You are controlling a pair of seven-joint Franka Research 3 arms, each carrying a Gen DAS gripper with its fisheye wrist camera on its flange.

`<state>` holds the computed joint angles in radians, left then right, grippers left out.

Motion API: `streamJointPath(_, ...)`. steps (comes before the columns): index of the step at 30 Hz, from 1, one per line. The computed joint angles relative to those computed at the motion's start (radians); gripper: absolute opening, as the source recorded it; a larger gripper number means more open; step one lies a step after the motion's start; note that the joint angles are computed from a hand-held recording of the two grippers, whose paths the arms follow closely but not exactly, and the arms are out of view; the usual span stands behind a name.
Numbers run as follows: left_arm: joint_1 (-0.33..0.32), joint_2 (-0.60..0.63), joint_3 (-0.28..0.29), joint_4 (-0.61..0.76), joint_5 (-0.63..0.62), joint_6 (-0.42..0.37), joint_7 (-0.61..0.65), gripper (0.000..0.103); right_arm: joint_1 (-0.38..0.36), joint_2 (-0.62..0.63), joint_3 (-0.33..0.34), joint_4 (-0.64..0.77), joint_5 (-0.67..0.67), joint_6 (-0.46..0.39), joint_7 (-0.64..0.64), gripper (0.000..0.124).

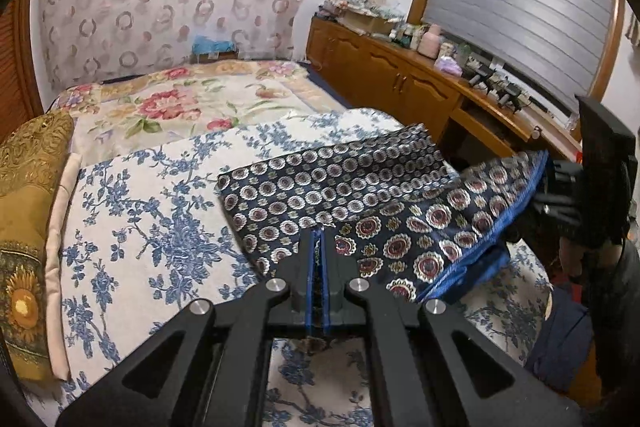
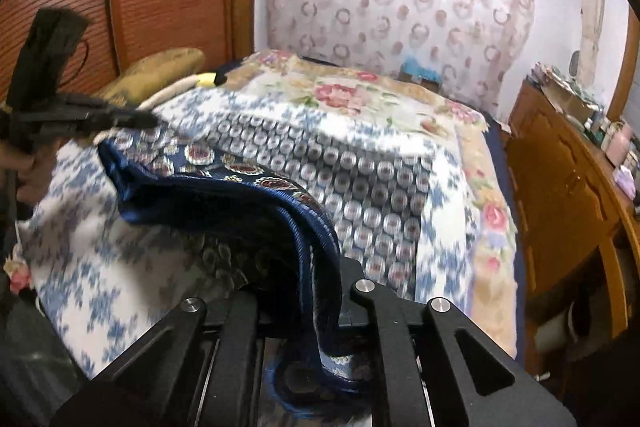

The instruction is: Fold small clothes

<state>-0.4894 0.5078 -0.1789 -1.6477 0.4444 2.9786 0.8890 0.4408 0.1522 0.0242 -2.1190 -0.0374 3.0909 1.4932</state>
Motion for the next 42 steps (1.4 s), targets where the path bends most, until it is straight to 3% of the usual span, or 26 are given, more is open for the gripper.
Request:
streamJointPath(2, 0.007, 0.008, -0.005, 0.013, -0.005, -0.017, 0.013, 0.003, -0.029, 0.044, 0.029, 0.061, 0.042, -0.033, -0.051, 0.006)
streamJointPath(5, 0.002, -0.001, 0.020, 0.004, 0.010, 0.008, -0.009, 0.024, -0.055, 0.102, 0.054, 0.136, 0.094, -0.079, -0.115, 0.005)
streamJointPath(7, 0.032, -0.005, -0.004, -0.004, -0.009, 0.021, 0.009, 0.037, -0.071, 0.140, 0.071, 0.186, 0.134, -0.112, -0.159, 0.005)
streamJointPath(14, 0.132, 0.023, -0.094, 0.020, -0.114, -0.004, 0.131, 0.052, -0.076, 0.263, 0.068, 0.380, 0.191, -0.235, -0.223, 0.005)
streamJointPath(21, 0.172, 0.081, -0.135, 0.083, -0.209, -0.067, 0.238, 0.053, -0.054, 0.394, 0.028, 0.585, 0.195, -0.369, -0.177, 0.006)
streamJointPath(24, 0.172, 0.106, -0.139, 0.116, -0.232, -0.094, 0.276, 0.053, -0.019, 0.429, -0.024, 0.644, 0.147, -0.404, -0.088, 0.024)
streamJointPath(26, 0.176, 0.121, -0.147, 0.134, -0.251, -0.107, 0.301, 0.053, -0.030, 0.436, -0.020, 0.659, 0.147, -0.403, -0.065, 0.029)
streamJointPath(28, 0.177, 0.131, -0.150, 0.146, -0.266, -0.112, 0.321, 0.053, -0.020, 0.427, -0.042, 0.647, 0.126, -0.377, -0.018, 0.039)
streamJointPath(34, 0.179, 0.161, -0.161, 0.181, -0.305, -0.123, 0.366, 0.053, 0.053, 0.389, -0.169, 0.604, -0.039, -0.345, 0.202, 0.052)
streamJointPath(39, 0.170, 0.195, -0.161, 0.237, -0.322, -0.152, 0.398, 0.053, 0.028, 0.305, -0.160, 0.483, -0.098, -0.300, 0.289, 0.062)
streamJointPath(42, 0.143, 0.229, -0.131, 0.300, -0.318, -0.200, 0.385, 0.053, -0.002, 0.272, -0.130, 0.425, -0.093, -0.293, 0.296, 0.067)
